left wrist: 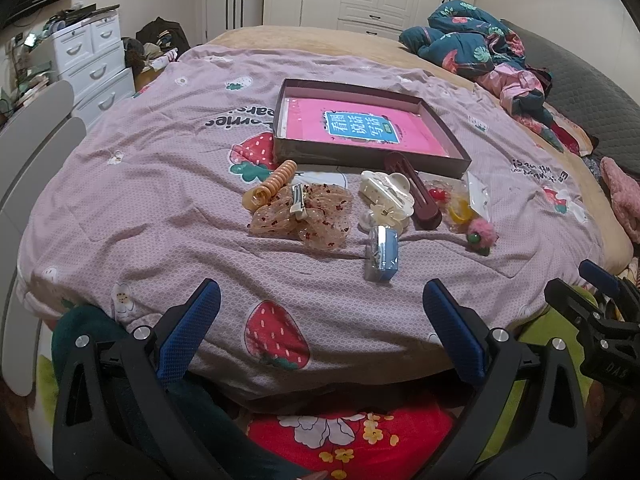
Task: Organize jewelry
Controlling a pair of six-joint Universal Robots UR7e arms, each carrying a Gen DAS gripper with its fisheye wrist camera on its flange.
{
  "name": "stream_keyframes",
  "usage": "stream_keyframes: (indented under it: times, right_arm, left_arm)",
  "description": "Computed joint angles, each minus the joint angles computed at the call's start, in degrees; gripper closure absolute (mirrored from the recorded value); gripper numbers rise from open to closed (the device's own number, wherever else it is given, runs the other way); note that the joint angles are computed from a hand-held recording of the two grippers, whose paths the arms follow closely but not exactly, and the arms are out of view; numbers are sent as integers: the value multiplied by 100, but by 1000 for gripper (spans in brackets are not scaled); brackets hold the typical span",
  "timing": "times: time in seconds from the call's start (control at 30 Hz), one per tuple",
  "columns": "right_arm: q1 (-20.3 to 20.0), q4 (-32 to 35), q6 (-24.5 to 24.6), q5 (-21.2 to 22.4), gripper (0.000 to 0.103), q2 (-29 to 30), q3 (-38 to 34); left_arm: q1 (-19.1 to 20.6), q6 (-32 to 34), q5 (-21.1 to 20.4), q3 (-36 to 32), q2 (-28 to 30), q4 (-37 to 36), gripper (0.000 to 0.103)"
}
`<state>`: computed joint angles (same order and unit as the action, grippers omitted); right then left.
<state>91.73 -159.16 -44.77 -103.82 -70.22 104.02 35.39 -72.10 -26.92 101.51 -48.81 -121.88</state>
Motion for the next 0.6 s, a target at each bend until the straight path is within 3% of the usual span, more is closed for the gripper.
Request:
stream_keyframes:
  times: [0.3, 0.6]
  right_arm:
    - [-64, 66, 119, 55, 4, 49, -190]
    - [-116, 93, 181, 64, 4, 108, -333]
  left_arm:
    - [69, 275, -60, -123, 108, -154, 8]
    - [196, 960, -286, -308, 327, -650, 8]
